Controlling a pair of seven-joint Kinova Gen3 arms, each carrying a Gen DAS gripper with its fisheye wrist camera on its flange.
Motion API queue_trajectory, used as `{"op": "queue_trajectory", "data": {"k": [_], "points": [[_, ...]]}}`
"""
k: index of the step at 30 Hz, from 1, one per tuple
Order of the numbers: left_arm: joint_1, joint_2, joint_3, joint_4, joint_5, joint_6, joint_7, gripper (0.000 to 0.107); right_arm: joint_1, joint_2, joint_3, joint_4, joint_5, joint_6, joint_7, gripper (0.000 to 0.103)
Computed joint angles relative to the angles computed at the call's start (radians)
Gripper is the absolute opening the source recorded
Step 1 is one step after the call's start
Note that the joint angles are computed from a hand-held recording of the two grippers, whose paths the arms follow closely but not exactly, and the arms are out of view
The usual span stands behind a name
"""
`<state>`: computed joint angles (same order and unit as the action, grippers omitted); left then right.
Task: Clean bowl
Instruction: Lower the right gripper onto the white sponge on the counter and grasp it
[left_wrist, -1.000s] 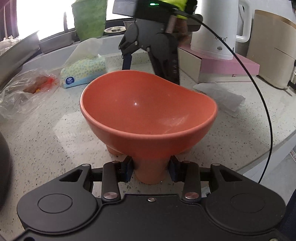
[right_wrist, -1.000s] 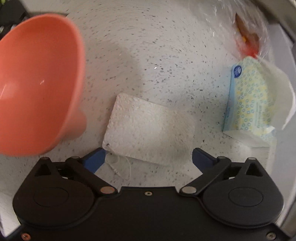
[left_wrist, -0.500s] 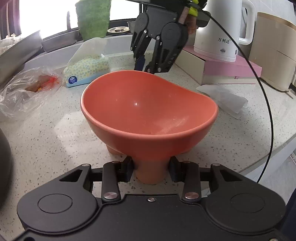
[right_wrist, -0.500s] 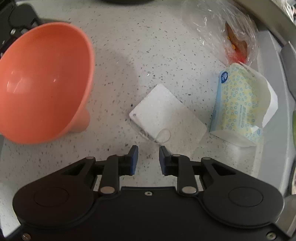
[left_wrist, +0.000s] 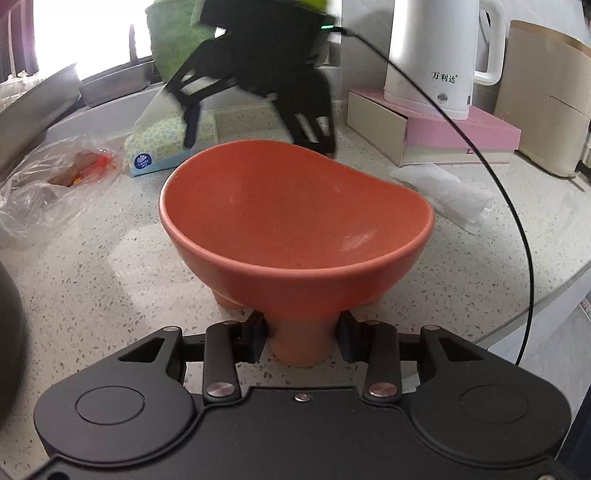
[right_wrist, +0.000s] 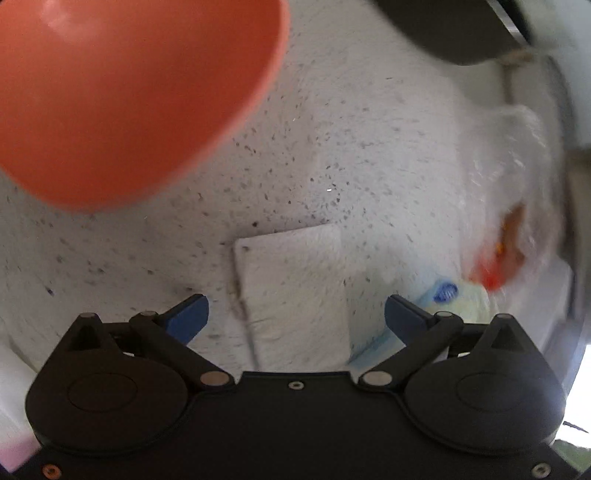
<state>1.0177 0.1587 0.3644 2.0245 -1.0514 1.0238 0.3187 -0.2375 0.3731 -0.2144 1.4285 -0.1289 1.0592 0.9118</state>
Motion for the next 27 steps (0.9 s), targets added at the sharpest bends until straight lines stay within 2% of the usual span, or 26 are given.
{"op": "queue_trajectory", "data": {"k": [3, 5, 7, 9, 11, 14, 19, 23, 27], "points": [[-0.005, 0.001, -0.002, -0.009, 0.010, 0.000, -0.021, 0.038, -0.096, 0.053, 0.018, -0.097, 0.118, 0.098, -0.083, 0.102], [-0.004, 0.004, -0.003, -0.013, 0.011, 0.004, -0.018, 0.038, -0.175, 0.094, 0.058, -0.168, 0.184, 0.171, -0.165, 0.102], [0.000, 0.011, -0.005, -0.021, 0.012, 0.013, -0.013, 0.038, -0.268, 0.138, 0.133, -0.238, 0.227, 0.247, -0.246, 0.101], [0.002, 0.013, -0.007, -0.024, 0.014, 0.016, -0.013, 0.038, -0.317, 0.180, 0.156, -0.297, 0.282, 0.316, -0.320, 0.103], [0.005, 0.016, -0.009, -0.029, 0.017, 0.021, -0.012, 0.038, -0.299, 0.185, 0.105, -0.307, 0.326, 0.334, -0.371, 0.099], [0.008, 0.017, -0.011, -0.028, 0.015, 0.022, -0.008, 0.038, -0.276, 0.175, 0.083, -0.334, 0.313, 0.371, -0.402, 0.075], [0.014, 0.018, -0.011, -0.023, 0.007, 0.025, 0.003, 0.038, -0.159, 0.105, 0.047, -0.278, 0.217, 0.306, -0.352, 0.072], [0.006, 0.010, -0.011, -0.018, 0.011, 0.011, -0.018, 0.038, -0.073, 0.064, 0.046, -0.316, 0.120, 0.361, -0.328, 0.073], [0.009, 0.009, -0.008, -0.004, -0.009, 0.008, 0.002, 0.038, -0.004, 0.000, 0.053, -0.375, 0.048, 0.468, -0.301, 0.073]]}}
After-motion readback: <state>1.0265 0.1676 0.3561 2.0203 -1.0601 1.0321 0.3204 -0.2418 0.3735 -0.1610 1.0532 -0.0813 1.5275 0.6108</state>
